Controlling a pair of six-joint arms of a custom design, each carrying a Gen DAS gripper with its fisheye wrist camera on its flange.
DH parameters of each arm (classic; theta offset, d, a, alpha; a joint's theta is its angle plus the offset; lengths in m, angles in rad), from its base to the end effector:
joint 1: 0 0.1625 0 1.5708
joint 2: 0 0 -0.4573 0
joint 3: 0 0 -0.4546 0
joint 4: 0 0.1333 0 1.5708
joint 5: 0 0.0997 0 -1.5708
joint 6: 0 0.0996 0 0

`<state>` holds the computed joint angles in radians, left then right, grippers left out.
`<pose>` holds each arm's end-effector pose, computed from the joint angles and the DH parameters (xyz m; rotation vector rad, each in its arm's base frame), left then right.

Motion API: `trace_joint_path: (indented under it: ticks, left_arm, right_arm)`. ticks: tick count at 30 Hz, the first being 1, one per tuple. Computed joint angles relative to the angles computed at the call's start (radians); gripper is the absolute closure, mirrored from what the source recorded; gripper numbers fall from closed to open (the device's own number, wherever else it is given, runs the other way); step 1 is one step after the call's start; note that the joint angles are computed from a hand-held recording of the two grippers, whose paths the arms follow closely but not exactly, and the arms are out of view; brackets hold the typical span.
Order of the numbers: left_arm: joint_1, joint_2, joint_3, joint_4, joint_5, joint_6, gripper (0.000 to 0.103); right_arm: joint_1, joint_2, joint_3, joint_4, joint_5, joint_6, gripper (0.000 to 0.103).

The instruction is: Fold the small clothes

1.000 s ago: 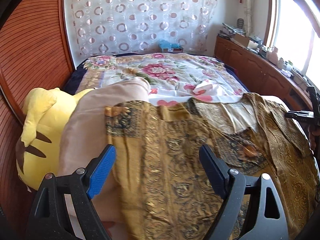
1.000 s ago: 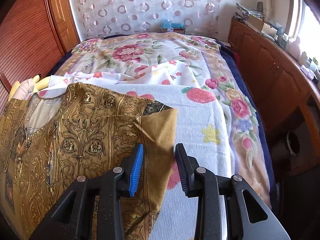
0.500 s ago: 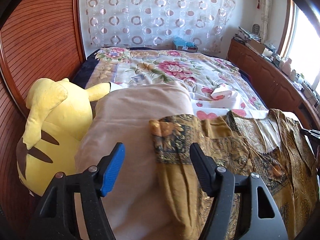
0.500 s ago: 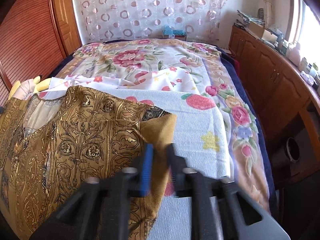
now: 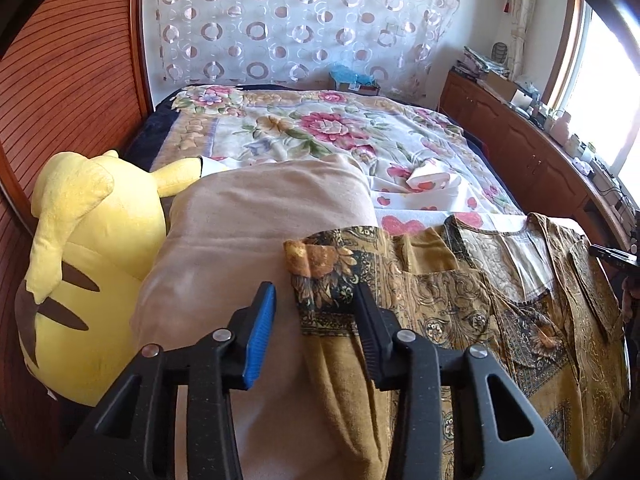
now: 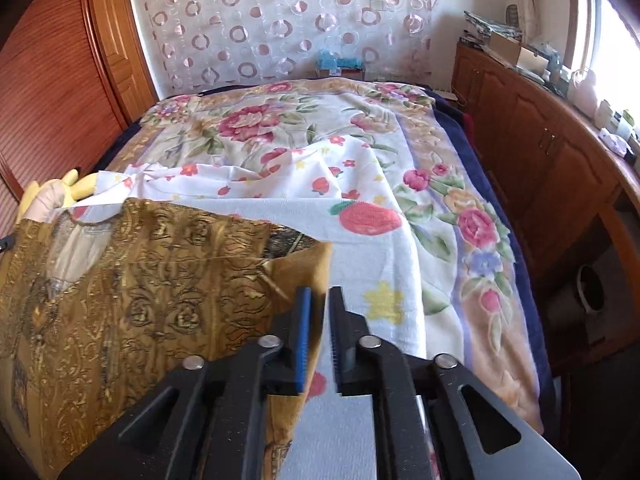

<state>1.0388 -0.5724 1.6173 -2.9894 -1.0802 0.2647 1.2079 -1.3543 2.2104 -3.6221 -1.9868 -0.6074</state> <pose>-0.2188 -0.7270 -0.0284 0.9112 2.4881 -0.5842 -0.0967 -0.5168 0.3251 -0.0421 -2.0594 1.0269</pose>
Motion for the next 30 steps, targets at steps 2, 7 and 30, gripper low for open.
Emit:
trace_joint_path:
  ticks: [2,7,30]
  left_arm:
    - [0.001,0.003,-0.010,0.012,0.002,-0.001,0.062]
    - [0.001,0.001,-0.013,0.026,-0.011,-0.006,0.062]
    - [-0.080,-0.149,0.254,-0.219,-0.158,0.054,0.099]
  right_arm:
    - [0.004,0.010,-0.016,0.020,-0.019,0.003,0.074]
    - [0.018,0.033,-0.035,0.012,-0.033,-0.021,0.065]
    - [0.036,-0.129,0.158,-0.077,0.164,-0.068,0.101]
